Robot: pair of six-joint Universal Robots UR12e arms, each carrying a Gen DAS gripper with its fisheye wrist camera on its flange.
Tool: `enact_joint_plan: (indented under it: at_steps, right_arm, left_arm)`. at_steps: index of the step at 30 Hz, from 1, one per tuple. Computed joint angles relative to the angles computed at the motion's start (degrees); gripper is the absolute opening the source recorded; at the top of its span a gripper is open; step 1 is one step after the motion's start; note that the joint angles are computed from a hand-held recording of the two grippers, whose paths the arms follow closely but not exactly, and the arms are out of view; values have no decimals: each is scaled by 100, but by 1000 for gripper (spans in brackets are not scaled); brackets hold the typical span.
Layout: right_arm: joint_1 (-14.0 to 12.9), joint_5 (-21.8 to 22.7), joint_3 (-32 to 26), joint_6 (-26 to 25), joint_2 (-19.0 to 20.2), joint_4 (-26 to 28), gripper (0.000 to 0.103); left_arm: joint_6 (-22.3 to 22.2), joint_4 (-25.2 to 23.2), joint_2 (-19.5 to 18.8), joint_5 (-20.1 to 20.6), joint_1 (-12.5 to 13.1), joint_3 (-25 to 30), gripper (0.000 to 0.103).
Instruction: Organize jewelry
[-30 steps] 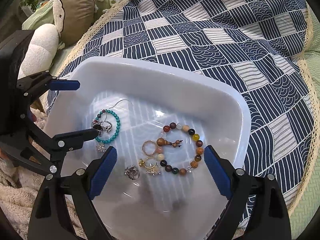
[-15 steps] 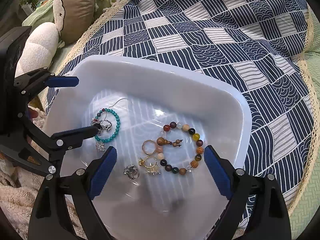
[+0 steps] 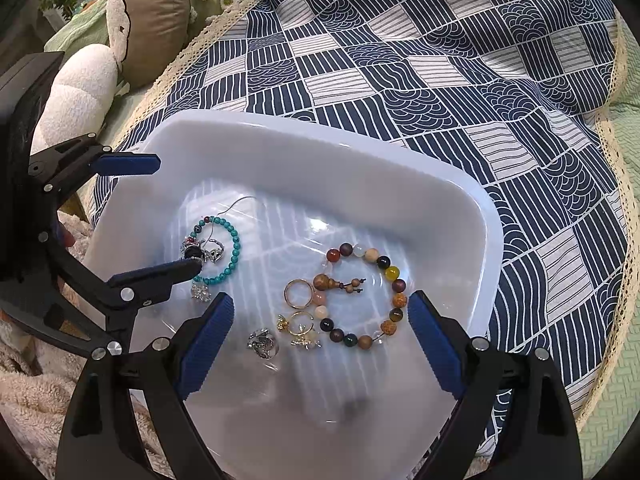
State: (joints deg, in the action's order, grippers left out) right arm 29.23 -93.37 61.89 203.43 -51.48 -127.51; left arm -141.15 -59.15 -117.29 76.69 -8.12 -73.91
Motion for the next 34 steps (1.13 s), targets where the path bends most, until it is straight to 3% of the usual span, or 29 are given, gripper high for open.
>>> enact_joint_plan:
  at_steps: [4, 34]
  right_arm:
    - [0, 3, -1, -7, 0, 9, 87]
    - [4, -29, 1, -34, 0, 48, 87]
  left_arm:
    - [-11, 239, 22, 183, -32, -76, 95]
    - [101, 69, -20, 324, -79, -18, 95]
